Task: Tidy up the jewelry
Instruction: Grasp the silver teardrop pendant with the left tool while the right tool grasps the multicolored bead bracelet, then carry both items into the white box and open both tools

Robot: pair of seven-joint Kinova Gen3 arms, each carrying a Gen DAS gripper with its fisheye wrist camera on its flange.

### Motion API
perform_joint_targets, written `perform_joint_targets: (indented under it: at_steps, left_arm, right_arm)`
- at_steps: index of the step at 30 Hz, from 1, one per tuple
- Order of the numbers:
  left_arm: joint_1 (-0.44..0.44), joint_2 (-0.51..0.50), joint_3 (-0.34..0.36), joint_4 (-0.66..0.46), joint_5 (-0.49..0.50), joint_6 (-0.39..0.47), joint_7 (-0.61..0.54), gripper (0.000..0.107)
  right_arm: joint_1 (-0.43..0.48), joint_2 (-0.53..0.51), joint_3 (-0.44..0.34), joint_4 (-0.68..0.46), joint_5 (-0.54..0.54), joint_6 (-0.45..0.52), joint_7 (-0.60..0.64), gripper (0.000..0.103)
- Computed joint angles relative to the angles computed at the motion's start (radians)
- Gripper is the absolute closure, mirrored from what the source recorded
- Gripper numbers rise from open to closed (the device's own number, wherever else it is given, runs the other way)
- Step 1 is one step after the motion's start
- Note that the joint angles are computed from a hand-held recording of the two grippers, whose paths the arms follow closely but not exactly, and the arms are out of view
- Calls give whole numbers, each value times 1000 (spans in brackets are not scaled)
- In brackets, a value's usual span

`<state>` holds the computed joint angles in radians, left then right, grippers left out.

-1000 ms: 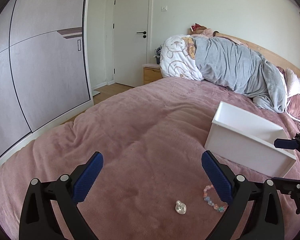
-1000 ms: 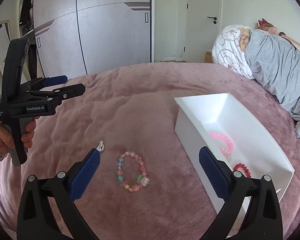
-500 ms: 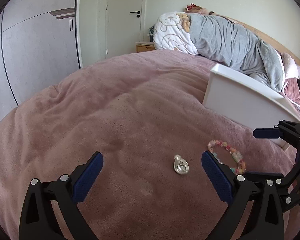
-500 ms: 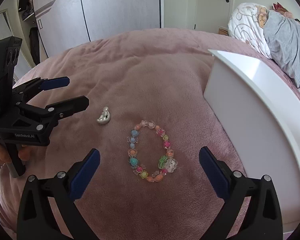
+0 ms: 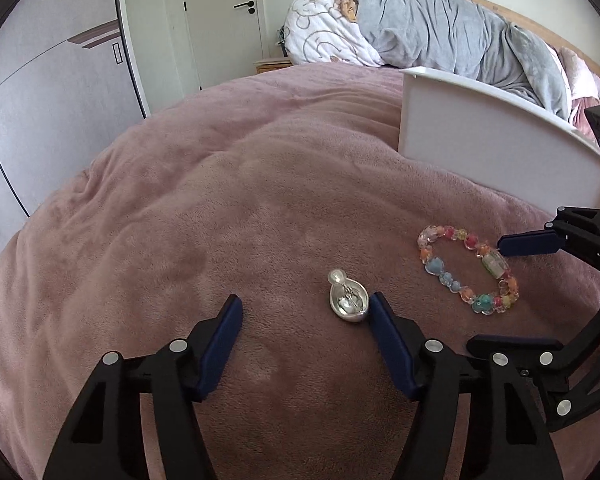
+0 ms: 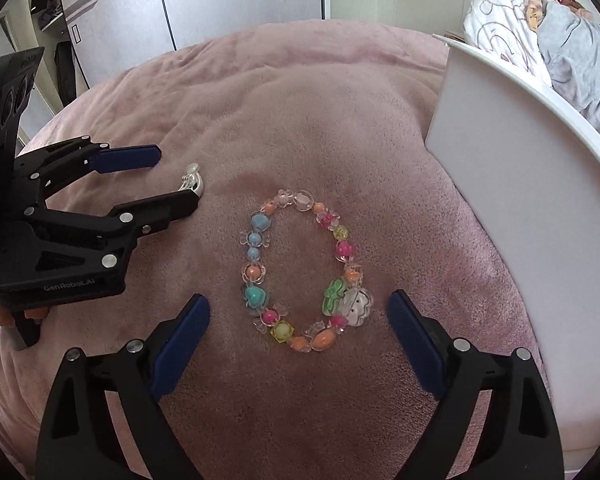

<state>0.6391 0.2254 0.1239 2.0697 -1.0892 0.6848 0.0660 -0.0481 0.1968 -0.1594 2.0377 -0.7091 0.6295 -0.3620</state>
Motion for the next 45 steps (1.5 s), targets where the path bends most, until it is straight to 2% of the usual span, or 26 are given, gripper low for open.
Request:
perform_joint_targets:
  at_steps: [4, 7, 10, 13, 17, 18, 19, 21, 22, 26, 36, 45]
  left_arm:
    - [-3, 14, 0, -13, 13, -4, -15, 48]
    - [4, 32, -7, -24, 21, 4, -30, 50]
    - [17, 47, -14, -35, 23, 15, -33, 53]
    - [28, 58, -20, -48, 27, 27, -37, 58]
    - [45, 74, -29, -68, 36, 51, -17, 66]
    - [48, 77, -31, -72, 38, 55, -11, 72]
    - [49, 78, -31, -77, 45, 58, -9, 79]
    - [44, 80, -33, -88, 65, 58, -12, 80]
    - [41, 79, -35, -93, 76, 57, -13, 80]
    - [43, 72, -35, -112, 121, 73, -13, 80]
    - [110, 64, 6, -171, 182, 177, -49, 80]
    - [150, 7, 41, -230, 136, 286, -68, 80]
  right_arm:
    - [19, 15, -7, 3, -36, 3, 40, 15]
    - [37, 17, -13, 18, -75, -1, 90, 15]
    - [63, 21, -17, 29, -126, 12, 155, 20]
    - [93, 32, -7, 26, -175, 66, 218, 33]
    - [136, 68, 20, -3, -213, 184, 269, 59]
    - [147, 83, 27, -17, -215, 222, 272, 68]
    - [156, 97, 33, -29, -216, 254, 271, 72]
    - [175, 115, 40, -41, -227, 300, 282, 82]
    - [181, 122, 43, -48, -228, 321, 280, 84]
    - [212, 114, 56, -45, -238, 378, 312, 86]
    - [261, 42, 120, -48, -274, 529, 383, 86]
    - [328, -20, 196, -126, -353, 684, 363, 86]
